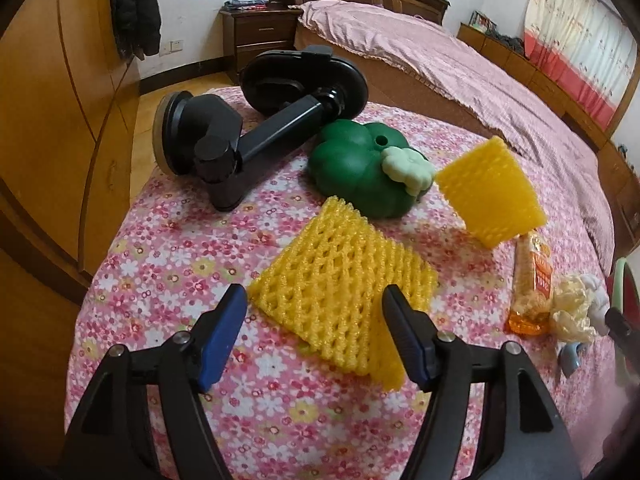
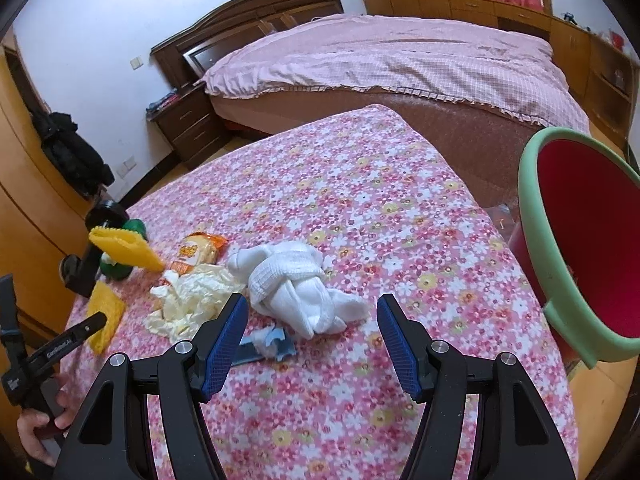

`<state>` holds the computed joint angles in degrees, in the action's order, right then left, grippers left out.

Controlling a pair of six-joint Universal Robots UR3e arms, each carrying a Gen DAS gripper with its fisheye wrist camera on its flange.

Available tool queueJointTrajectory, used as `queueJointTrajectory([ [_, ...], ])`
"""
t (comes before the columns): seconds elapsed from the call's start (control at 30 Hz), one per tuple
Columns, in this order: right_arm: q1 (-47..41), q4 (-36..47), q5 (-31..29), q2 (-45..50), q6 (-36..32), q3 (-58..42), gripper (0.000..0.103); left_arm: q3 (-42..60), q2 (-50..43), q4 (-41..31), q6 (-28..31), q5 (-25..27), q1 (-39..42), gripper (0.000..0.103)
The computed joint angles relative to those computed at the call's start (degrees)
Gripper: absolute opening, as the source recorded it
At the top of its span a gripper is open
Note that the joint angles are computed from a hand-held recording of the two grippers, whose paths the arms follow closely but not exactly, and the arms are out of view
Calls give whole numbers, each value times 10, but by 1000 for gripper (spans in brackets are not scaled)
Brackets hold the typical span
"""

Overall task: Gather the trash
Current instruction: 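Grasp yellow foam net with left gripper while right gripper grasps white sock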

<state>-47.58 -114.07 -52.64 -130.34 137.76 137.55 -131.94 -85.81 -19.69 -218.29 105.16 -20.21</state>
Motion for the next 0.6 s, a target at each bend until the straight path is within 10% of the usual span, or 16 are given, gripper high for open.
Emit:
queueJointTrajectory([
  [0.33, 40, -109, -19, 71, 77, 29, 68, 2, -21, 26, -7, 23, -23, 68],
  [0.6, 49, -181, -16, 70, 95, 69, 68, -18, -40, 113, 30, 1, -38, 37],
])
